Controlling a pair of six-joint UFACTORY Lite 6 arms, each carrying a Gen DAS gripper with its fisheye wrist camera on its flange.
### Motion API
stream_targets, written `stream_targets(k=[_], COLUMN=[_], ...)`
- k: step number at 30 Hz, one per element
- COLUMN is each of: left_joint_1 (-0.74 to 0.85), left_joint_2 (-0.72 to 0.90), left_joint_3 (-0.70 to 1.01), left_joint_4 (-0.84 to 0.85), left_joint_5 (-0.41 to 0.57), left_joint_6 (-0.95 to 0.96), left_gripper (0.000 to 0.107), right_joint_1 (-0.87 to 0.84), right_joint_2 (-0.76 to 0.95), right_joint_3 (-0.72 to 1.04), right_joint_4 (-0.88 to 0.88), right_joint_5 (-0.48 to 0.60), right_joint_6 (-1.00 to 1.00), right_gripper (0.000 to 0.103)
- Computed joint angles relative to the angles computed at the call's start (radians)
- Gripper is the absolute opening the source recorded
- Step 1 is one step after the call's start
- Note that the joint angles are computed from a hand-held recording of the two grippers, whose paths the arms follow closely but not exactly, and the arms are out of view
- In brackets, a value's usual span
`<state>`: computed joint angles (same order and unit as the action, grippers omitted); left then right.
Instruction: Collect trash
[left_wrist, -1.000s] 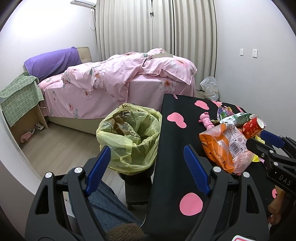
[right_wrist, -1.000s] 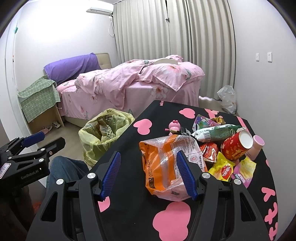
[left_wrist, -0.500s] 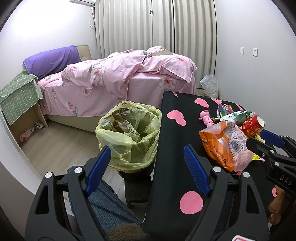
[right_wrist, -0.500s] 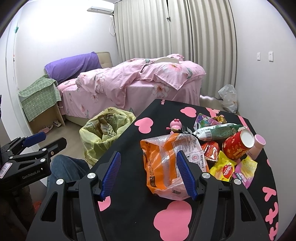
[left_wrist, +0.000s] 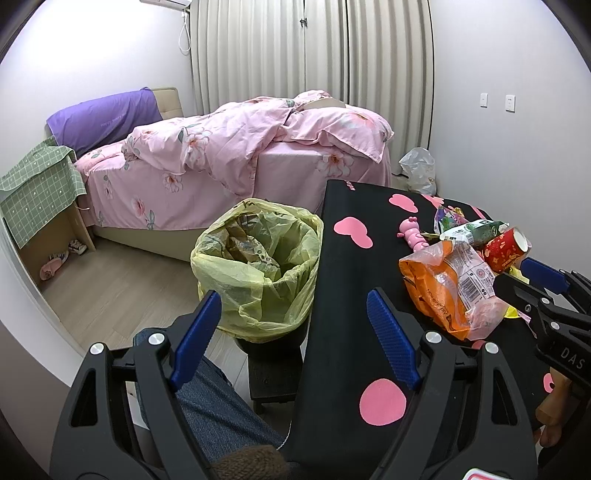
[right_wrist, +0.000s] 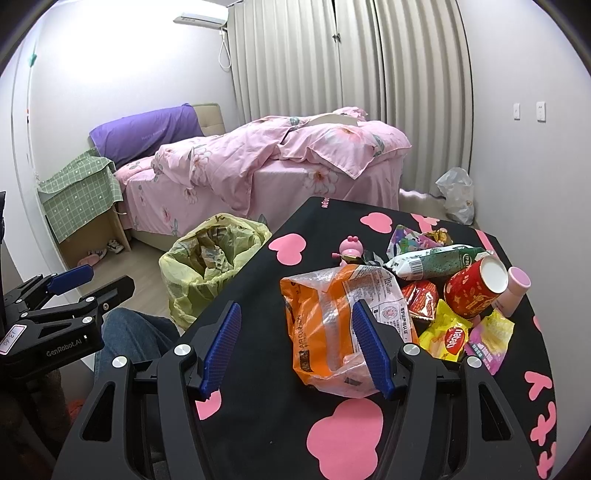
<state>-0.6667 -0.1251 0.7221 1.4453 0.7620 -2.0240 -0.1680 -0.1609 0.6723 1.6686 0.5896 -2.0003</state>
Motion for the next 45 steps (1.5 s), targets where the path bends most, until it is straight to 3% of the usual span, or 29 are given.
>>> stream_targets(k=[33, 40, 45], left_joint_1=[0.012, 0.062, 0.157], left_joint_2=[0.012, 0.060, 0.182], left_joint_3=[0.003, 0.027, 0.147], left_joint_4=[0.006, 0.076, 0.208], left_joint_5=[-0.019, -0.117, -0.327], left_joint_6=[-0.006, -0.058, -0.091], left_gripper=[0.077, 0.077, 0.077], right_joint_1=[-0.003, -0.098, -0.203], right_joint_2=[-0.002, 0.038, 0.122], right_joint_3=[0.002, 0.034, 0.114], right_joint_4=[-0.010, 0.002, -0.002], right_joint_5=[-0.004, 0.008, 0.005], right_joint_6=[0.013, -0.017, -0.044], right_gripper=[0.060, 0.060, 0.060])
